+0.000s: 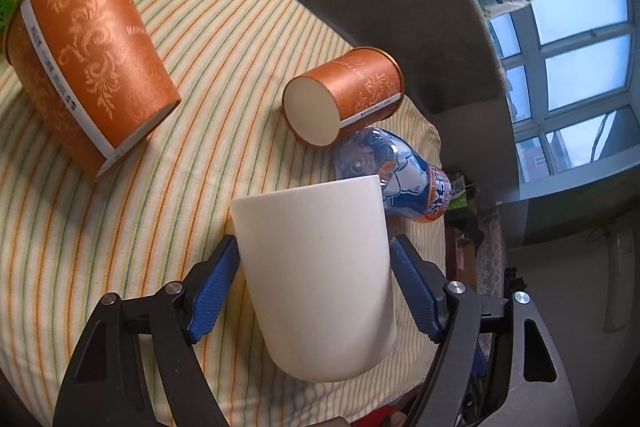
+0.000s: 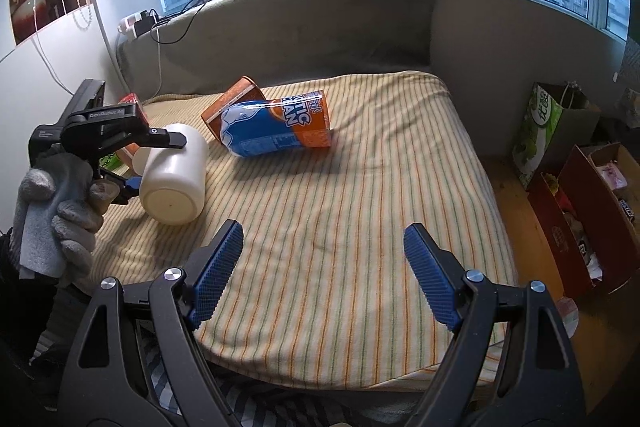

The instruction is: Flip cup upright

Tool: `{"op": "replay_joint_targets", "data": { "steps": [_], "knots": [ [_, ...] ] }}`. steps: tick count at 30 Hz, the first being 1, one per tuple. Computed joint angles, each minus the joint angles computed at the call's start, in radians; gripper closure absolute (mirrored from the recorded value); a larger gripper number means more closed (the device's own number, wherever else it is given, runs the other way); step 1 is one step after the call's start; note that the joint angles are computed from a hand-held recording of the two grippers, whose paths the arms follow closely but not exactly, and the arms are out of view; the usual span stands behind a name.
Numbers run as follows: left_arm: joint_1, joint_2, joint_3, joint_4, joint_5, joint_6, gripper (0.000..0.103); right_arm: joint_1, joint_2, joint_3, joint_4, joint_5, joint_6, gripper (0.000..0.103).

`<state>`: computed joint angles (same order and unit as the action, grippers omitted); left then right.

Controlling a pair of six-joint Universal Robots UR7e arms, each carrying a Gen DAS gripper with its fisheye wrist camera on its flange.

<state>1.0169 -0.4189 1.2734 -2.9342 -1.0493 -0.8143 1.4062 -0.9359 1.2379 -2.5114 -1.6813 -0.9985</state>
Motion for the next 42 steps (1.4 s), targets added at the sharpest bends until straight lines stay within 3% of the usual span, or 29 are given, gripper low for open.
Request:
{"op": "replay_joint_targets", "data": {
  "steps": [16, 25, 34, 42],
  "knots": [
    [-0.073, 0.029, -0.03, -0.038, 0.278, 0.288, 0.028, 0.007, 0.011, 0.01, -0.023, -0.005, -0.016, 0.018],
    [-0.094, 0.061, -0.07, 0.01, 0.378, 0.421, 0.028, 0.008, 0.017, 0.004, -0.023, -0.009, -0.007, 0.018],
    [-0.112, 0.104, -0.1, 0.037, 0.441, 0.518, 0.028, 0.009, 0.017, 0.006, -0.025, -0.009, -0.003, 0.018],
    [-0.122, 0.121, -0.108, 0.034, 0.437, 0.564, 0.029, 0.011, 0.013, 0.015, -0.033, -0.006, 0.0, 0.018]
  ]
}}
